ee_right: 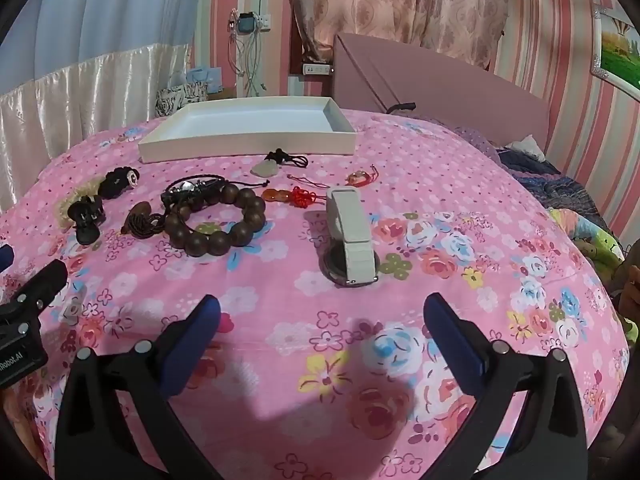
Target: Organize jewelry
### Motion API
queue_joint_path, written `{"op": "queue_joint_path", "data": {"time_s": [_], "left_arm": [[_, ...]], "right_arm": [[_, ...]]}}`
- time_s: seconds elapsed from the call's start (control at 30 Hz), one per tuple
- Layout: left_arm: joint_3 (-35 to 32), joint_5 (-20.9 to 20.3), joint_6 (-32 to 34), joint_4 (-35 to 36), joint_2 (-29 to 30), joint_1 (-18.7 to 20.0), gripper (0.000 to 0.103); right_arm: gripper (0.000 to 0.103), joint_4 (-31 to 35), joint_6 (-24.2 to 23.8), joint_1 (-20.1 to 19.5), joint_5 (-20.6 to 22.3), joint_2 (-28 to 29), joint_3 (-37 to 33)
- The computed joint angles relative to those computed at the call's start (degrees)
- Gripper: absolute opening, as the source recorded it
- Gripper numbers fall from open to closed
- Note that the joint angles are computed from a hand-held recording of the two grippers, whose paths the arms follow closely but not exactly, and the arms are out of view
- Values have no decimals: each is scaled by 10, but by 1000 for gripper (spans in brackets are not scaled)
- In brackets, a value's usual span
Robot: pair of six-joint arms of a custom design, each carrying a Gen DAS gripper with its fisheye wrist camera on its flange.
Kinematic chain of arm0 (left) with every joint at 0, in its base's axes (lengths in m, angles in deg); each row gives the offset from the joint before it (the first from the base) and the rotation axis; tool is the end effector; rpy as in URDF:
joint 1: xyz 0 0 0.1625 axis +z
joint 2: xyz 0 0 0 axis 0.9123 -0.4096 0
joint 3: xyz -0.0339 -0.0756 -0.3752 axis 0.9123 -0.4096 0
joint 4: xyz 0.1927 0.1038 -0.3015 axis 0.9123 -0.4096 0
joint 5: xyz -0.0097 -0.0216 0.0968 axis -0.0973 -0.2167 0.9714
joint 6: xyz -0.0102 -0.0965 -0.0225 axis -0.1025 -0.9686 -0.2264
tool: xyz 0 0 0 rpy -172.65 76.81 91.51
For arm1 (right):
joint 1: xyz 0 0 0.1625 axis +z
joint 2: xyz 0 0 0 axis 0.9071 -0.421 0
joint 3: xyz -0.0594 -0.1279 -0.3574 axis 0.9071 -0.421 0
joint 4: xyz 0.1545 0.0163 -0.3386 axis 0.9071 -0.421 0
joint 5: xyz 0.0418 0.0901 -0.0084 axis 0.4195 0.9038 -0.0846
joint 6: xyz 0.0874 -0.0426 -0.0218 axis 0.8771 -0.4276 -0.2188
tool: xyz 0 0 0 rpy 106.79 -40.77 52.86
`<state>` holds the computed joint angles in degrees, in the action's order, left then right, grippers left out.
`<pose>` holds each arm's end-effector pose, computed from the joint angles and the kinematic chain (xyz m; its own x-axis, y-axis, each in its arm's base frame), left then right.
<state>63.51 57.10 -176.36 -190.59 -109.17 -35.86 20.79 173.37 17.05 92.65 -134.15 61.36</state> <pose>-0.2922 -0.4333 -0.0621 -0.6044 -0.3609 -0.7102 0.4607 0.5690 -0.6812 0.0398 -0.4940 0.2002 -0.6559 -0.1855 0.7317 -0.6566 0.6183 -0.4319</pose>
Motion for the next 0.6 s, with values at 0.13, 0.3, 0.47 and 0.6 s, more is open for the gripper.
{"op": "queue_joint_path", "data": {"time_s": [0.13, 0.3, 0.47, 0.6], "left_arm": [[-1, -3, -6, 5, 0, 0, 100], [-4, -2, 2, -2, 4, 3, 100], [-8, -3, -18, 26, 2, 1, 100], [-6, -4, -26, 29, -1, 2, 100]], "right_arm": [[101, 0, 1, -4, -8, -5, 5], [101, 10, 1, 5, 0, -2, -6], [101, 18, 0, 10, 4, -1, -15], [101, 2, 3, 2, -4, -8, 3]]}}
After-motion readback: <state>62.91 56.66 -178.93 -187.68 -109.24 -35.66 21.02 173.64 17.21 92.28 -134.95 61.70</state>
